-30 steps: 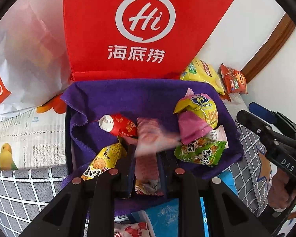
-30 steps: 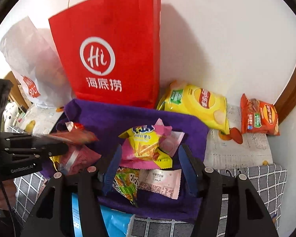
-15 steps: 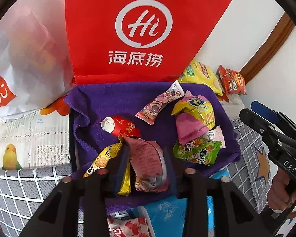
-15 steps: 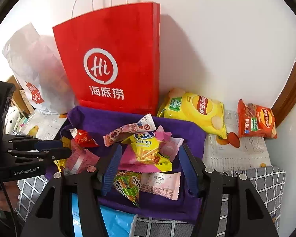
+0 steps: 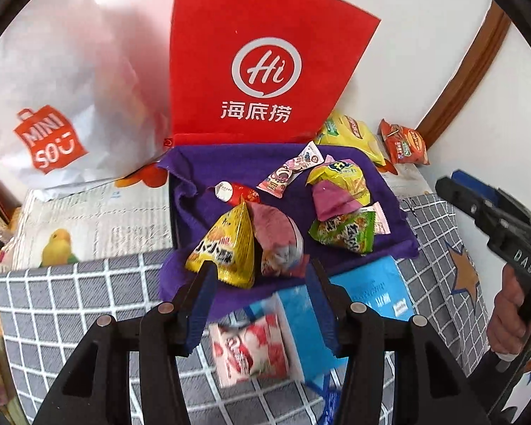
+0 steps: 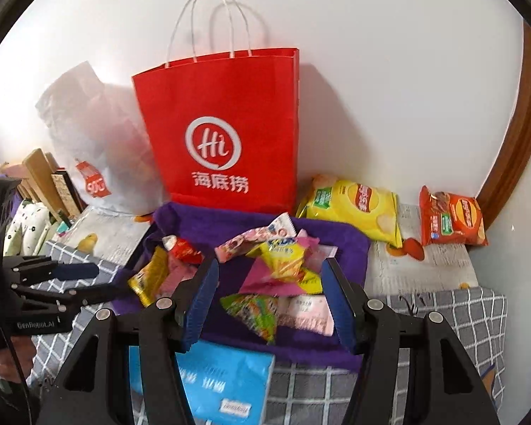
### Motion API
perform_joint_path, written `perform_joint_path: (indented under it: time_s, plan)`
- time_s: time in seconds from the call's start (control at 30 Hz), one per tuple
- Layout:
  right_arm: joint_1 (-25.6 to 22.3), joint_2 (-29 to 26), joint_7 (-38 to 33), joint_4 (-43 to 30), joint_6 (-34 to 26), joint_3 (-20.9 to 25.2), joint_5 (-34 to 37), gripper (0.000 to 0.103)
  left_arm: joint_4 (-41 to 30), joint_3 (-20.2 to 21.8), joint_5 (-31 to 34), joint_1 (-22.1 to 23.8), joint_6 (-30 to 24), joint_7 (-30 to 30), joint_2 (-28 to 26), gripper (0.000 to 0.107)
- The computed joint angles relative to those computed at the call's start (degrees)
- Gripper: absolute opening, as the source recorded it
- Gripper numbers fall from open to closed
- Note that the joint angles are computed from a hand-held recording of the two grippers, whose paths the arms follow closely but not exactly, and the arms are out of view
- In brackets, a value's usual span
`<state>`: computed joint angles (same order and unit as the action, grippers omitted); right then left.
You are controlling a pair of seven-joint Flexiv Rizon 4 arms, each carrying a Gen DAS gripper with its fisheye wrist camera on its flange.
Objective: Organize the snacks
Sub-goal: 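Withdraw both tools from the towel and lower the right tool to the blue biscuit packet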
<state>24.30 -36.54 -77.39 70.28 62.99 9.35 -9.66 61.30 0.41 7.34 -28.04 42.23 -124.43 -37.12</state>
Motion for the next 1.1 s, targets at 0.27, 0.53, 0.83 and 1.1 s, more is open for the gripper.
perform_joint_path:
  time_s: [0.27, 0.53, 0.83, 1.1]
  plan:
    - [0.3, 7.3, 3.3, 12.1, 4.3, -0.7, -1.6, 0.060, 4.5, -0.5, 1.1, -1.5, 2.4, -1.4, 3.4, 0.052]
    - [3.0, 13.2, 14.1, 25.2, 10.1, -5.4, -10.1, 0.060, 10.0, -0.7, 2.0, -2.5, 5.3, -4.1, 6.3, 0.052]
    - [-1.2, 15.2, 12.9, 30.7, 11.2, 2.5, -4.6, 0.060, 17.2, -1.1, 2.5, -2.2, 7.1, -7.1, 9.2, 0.052]
    - [0.4, 14.5, 8.8, 33.0, 8.1, 5.9, -0.4, 0.060, 23.3, -1.4, 2.7, -1.1, 9.4, -8.8, 12.3, 0.052]
